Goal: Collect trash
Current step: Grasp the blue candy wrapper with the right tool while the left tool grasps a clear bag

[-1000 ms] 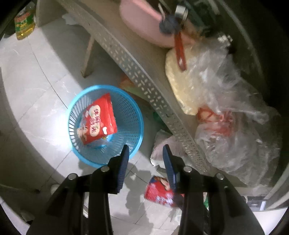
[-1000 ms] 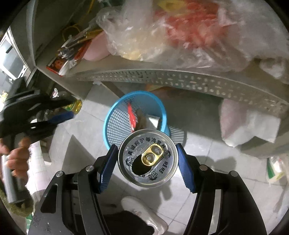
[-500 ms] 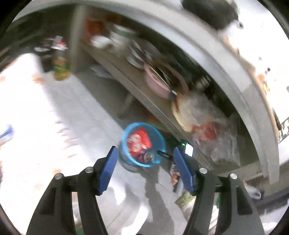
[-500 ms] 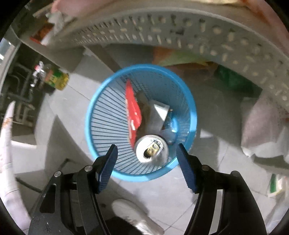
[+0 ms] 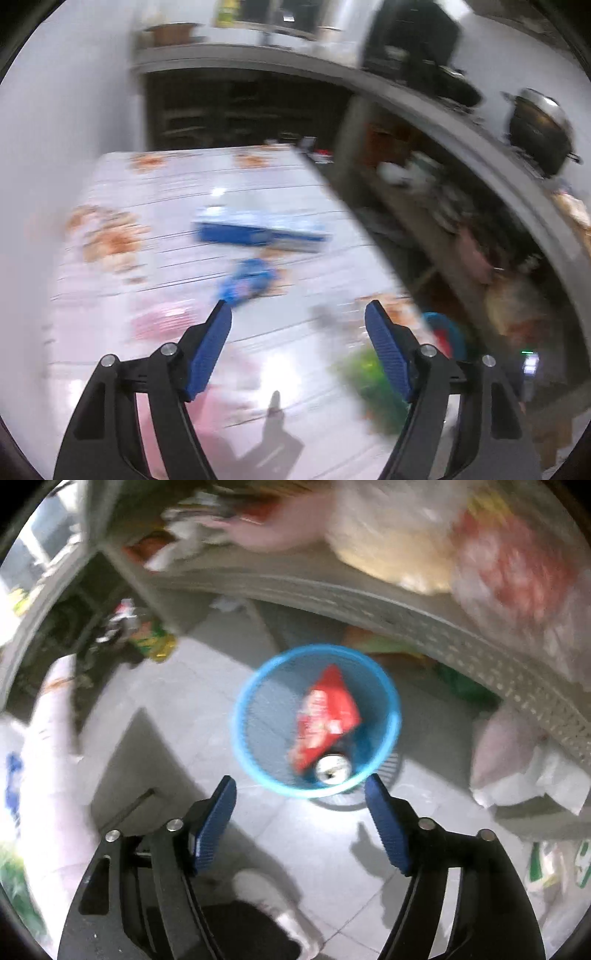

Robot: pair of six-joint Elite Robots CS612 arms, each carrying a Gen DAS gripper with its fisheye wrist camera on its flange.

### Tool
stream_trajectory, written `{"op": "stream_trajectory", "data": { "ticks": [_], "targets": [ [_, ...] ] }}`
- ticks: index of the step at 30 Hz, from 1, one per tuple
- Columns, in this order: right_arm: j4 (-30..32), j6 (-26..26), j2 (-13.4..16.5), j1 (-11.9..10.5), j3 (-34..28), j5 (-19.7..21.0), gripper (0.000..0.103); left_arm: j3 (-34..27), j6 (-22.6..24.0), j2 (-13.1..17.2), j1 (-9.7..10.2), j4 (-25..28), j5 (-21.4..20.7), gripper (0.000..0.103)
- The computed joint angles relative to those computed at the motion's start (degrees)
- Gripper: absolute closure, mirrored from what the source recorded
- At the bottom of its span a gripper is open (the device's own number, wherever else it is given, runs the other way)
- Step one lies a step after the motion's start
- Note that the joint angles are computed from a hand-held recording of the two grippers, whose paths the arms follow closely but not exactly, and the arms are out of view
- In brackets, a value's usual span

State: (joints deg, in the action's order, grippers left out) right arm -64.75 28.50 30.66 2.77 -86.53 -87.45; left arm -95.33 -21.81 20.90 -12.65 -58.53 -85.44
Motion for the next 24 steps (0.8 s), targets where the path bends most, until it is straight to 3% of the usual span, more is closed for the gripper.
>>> {"op": "stream_trajectory", "data": {
  "ticks": [4, 8, 13, 19, 24],
  "targets": [
    [-3.23, -4.66, -2.54, 1.56, 1.32, 5.89, 0.028, -3.09, -3.65, 1.39, 1.58, 3.07, 4.34, 0.030],
    [-7.95, -8.31, -5.77, 2.78, 5.50, 15.42, 0.027, -4.63, -6.39, 2.90, 3.51, 3.88, 3.34, 0.030],
    [-12.37, -15.18, -10.52, 5.54, 13.47, 25.94, 0.026, -4.44, -4.28, 4.31, 3.96, 3.18, 1.22, 0.030],
    [-12.99, -20.92, -14.90, 8.00, 21.66, 35.52, 0.025, 0.06, -2.52, 4.26, 5.89, -0.08, 0.08, 0.030],
    [-9.70, -26.19, -20.10, 10.62, 30.25, 35.64, 0.022, 5.60, -0.27, 3.09, 7.87, 2.69, -3.24, 0.030]
  ]
}}
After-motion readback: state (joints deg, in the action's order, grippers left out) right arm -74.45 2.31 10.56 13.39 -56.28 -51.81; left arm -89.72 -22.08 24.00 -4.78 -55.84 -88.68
